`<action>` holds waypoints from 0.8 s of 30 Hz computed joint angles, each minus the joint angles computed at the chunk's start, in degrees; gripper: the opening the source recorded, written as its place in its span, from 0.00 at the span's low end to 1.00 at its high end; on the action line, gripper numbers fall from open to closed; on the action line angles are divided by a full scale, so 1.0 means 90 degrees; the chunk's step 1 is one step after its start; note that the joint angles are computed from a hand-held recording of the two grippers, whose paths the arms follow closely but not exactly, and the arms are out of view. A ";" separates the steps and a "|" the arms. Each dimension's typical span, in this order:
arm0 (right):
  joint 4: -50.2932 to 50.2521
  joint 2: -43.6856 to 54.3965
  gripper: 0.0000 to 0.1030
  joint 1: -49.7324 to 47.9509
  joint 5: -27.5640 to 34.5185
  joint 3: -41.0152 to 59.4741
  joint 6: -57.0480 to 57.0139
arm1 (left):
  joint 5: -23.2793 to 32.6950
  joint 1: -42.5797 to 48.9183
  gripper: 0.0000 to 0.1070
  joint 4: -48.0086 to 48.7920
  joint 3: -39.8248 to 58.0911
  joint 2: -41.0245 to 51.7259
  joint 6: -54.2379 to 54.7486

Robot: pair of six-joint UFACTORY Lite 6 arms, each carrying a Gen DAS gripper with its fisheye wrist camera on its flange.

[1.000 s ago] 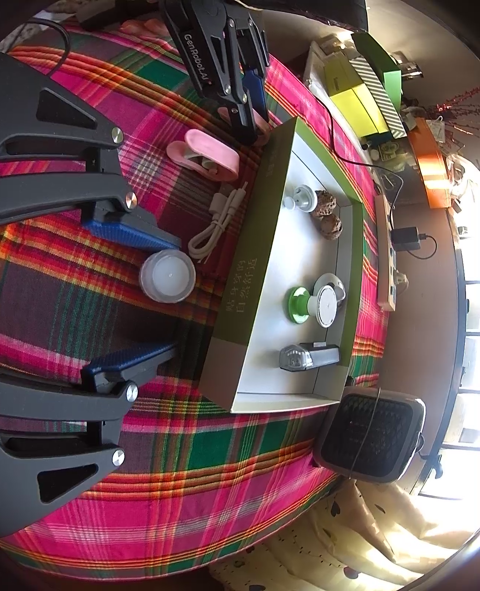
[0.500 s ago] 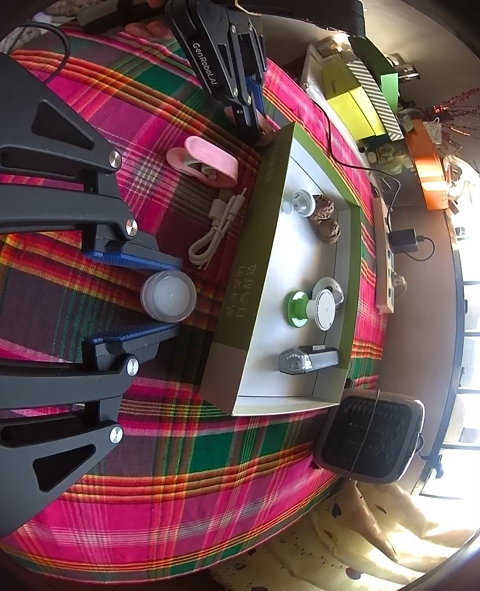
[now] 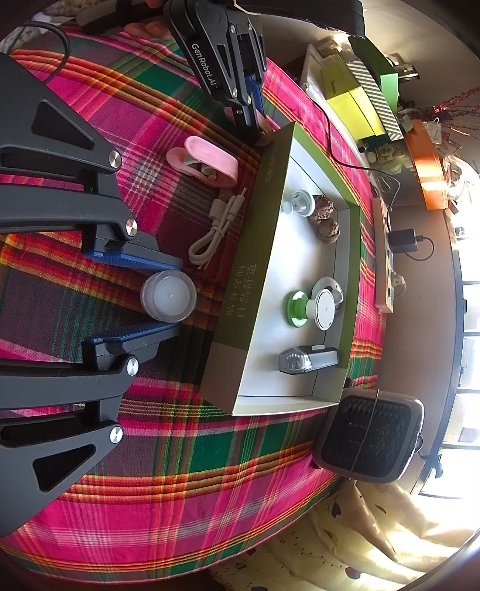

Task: Organize objects
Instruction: 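Lift the pink clip with the left gripper while the right gripper lifts the white cup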

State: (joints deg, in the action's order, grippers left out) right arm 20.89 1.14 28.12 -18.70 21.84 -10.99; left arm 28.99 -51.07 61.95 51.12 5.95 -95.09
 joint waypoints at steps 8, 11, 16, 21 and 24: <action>0.0001 0.0002 0.28 -0.0003 0.0000 0.0005 0.0011 | 0.0064 -0.0039 0.15 0.0067 -0.0011 -0.0013 -0.0086; -0.0025 -0.0004 0.28 -0.0025 0.0015 0.0010 0.0018 | 0.0088 -0.0075 0.15 0.0072 0.0000 0.0006 -0.0141; -0.0230 -0.0029 0.28 -0.0098 0.0034 -0.0002 0.0204 | 0.0096 -0.0093 0.15 0.0106 -0.0006 0.0005 -0.0232; -0.0591 -0.0090 0.28 -0.0179 0.0036 -0.0030 0.0526 | 0.0402 -0.0277 0.15 0.0305 0.0010 0.0013 -0.0450; -0.0630 -0.0203 0.28 -0.0179 0.0028 -0.0068 0.0562 | 0.0715 -0.0467 0.15 0.0503 0.0026 -0.0016 -0.0599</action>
State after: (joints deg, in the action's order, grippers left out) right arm 15.21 -0.69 26.50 -18.45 21.23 -5.93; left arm 35.42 -55.28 66.48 51.35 5.81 -100.48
